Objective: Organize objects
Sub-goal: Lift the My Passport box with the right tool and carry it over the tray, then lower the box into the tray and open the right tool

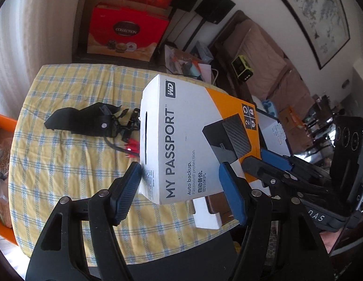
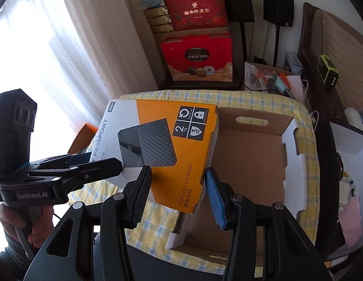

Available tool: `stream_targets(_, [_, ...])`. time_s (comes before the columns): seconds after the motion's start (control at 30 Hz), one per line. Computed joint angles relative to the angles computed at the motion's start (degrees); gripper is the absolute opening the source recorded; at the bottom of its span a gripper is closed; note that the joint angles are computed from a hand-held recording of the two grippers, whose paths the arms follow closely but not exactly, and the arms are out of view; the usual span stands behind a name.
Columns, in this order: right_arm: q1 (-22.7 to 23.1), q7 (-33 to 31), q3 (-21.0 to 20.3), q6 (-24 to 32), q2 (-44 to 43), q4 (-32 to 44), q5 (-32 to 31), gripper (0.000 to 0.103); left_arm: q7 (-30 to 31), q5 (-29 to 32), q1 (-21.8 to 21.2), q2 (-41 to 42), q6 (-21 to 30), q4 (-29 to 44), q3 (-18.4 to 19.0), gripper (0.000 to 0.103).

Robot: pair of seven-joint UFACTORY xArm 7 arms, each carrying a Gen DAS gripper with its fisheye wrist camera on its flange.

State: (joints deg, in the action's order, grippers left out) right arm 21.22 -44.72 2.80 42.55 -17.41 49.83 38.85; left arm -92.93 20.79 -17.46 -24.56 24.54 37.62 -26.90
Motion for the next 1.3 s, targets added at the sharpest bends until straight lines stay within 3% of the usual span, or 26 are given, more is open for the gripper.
stream_targets(0.17, [-2.6, 1.0, -1.3, -0.3, 3.5, 3.7, -0.8, 0.048, 1.3, 2.6, 1.6, 8.9, -4.0, 6.1, 1.2, 0.065])
stream_targets(0.4, [-6.5, 2.7, -0.8, -1.7, 9.7, 8.4, -2.4, 0.048, 1.4, 6.9, -1.2, 19.7, -8.1, 12.7, 6.1, 0.065])
stream_targets(0.5, [-7.9, 3.0, -0.4, -1.7, 12.7, 10.5, -2.6, 0.048, 0.2, 10.3, -2.7, 23.0, -7.8, 15.4, 7.8, 0.065])
stream_targets(0.97, [-12.4, 5.6, 2.5, -2.2, 22.3, 17.5, -4.5, 0.048, 5.2, 6.7, -11.1, 32.1, -6.0, 22.6, 16.7, 0.066])
stream_targets(1.03, [-12.6, 6.1, 2.9, -2.9, 23.2, 17.9, -5.2, 0.048, 4.0, 8.8, -12.4, 32.6, -4.3, 23.7, 17.8, 0.065])
stream_targets(1.17, [-12.8, 6.8, 3.6, -4.7, 24.6, 18.1, -6.5, 0.046, 4.2, 9.4, -13.4, 33.3, -1.8, 25.1, 18.3, 0.066])
stream_targets(1.23, [-11.9, 8.6, 3.7, -8.5, 24.4, 16.7, -10.8, 0.038, 6.0, 7.5, -13.0, 33.1, -2.2, 25.0, 17.9, 0.071])
stream_targets(1.3, [-11.5, 9.8, 3.9, -10.9, 24.1, 15.5, -13.7, 0.037, 7.3, 5.5, -12.6, 32.3, -3.1, 24.1, 17.7, 0.071])
